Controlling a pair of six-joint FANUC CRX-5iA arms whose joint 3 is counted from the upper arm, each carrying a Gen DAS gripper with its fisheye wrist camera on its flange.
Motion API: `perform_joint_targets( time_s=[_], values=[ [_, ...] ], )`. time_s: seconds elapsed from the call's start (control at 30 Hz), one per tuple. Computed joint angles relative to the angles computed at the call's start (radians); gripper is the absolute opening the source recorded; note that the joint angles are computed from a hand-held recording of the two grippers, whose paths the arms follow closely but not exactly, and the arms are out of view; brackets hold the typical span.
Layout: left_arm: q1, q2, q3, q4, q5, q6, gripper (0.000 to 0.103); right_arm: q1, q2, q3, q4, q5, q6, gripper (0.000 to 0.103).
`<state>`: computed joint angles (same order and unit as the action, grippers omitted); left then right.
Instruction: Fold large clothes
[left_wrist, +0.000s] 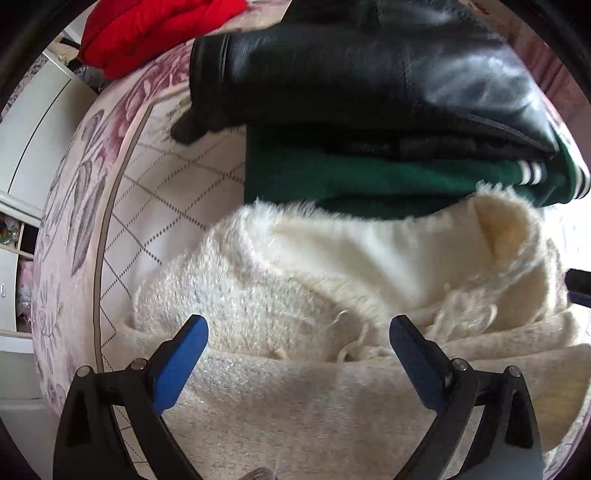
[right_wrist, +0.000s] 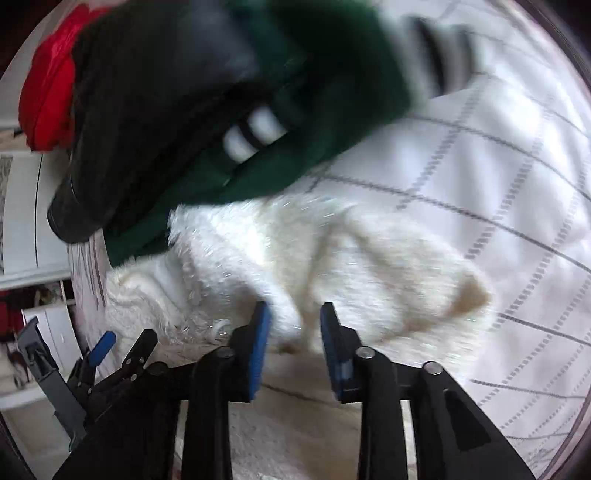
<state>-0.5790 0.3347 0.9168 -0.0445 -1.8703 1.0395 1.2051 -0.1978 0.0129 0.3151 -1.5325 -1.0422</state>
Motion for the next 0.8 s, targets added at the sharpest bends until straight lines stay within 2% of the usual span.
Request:
perform_joint_targets(
  time_s=[0.03, 0.07, 0.1, 0.13, 0.2, 0.23, 0.33, 0.37, 0.4, 0.47, 0.53, 0.6, 0.7, 0.77, 0.8],
  values=[
    [-0.007, 0.011, 0.021, 0.012, -0.01, 0.011, 0.101, 0.049, -0.003, 0.02, 0.002, -0.085, -0.064, 0.055],
    [-0.012, 0.022, 0.037, 0.019, -0.017, 0.02, 0.101, 0.075, -0.017, 0.018, -0.005, -0.127, -0.099, 0.065],
    [-0.023, 0.031, 0.05, 0.022, -0.023, 0.031, 0.101, 0.094, -0.047, -0.015, -0.013, -0.121, -0.13, 0.067],
    [-0.037, 0.039, 0.061, 0.02, -0.029, 0.04, 0.101, 0.128, -0.089, -0.069, -0.013, -0.088, -0.181, 0.067],
    [-0.052, 0.054, 0.076, 0.021, -0.043, 0.046, 0.101, 0.133, -0.165, -0.189, 0.023, 0.032, -0.212, 0.067],
    [-0.063, 0.053, 0.069, 0.017, -0.043, 0.05, 0.101, 0.152, -0.207, -0.238, 0.034, 0.056, -0.218, 0.067],
    [-0.096, 0.024, 0.016, -0.021, -0.012, 0.055, 0.101, 0.056, -0.216, -0.286, -0.01, 0.177, -0.011, 0.067],
    [-0.107, 0.011, -0.008, -0.036, 0.001, 0.057, 0.101, 0.037, -0.196, -0.268, -0.036, 0.159, 0.053, 0.056],
    [-0.116, -0.002, -0.03, -0.047, 0.013, 0.06, 0.1, 0.031, -0.156, -0.225, -0.043, 0.099, 0.1, 0.008],
    [-0.132, -0.027, -0.078, -0.069, 0.034, 0.065, 0.101, 0.062, -0.085, -0.141, -0.027, -0.024, 0.108, 0.009],
    [-0.149, -0.05, -0.123, -0.094, 0.054, 0.066, 0.101, 0.12, -0.084, -0.125, -0.007, -0.113, -0.002, 0.007],
    [-0.163, -0.059, -0.149, -0.112, 0.055, 0.075, 0.101, 0.156, -0.125, -0.172, -0.019, -0.107, -0.127, 0.007],
    [-0.174, -0.07, -0.164, -0.123, 0.054, 0.083, 0.101, 0.209, -0.227, -0.278, 0.008, -0.011, -0.251, 0.011],
    [-0.177, -0.069, -0.154, -0.123, 0.057, 0.076, 0.101, 0.294, -0.3, -0.32, 0.069, -0.049, -0.325, 0.016],
    [-0.173, -0.07, -0.149, -0.104, 0.06, 0.082, 0.101, 0.317, -0.314, -0.325, 0.1, -0.062, -0.315, 0.017]
  ],
)
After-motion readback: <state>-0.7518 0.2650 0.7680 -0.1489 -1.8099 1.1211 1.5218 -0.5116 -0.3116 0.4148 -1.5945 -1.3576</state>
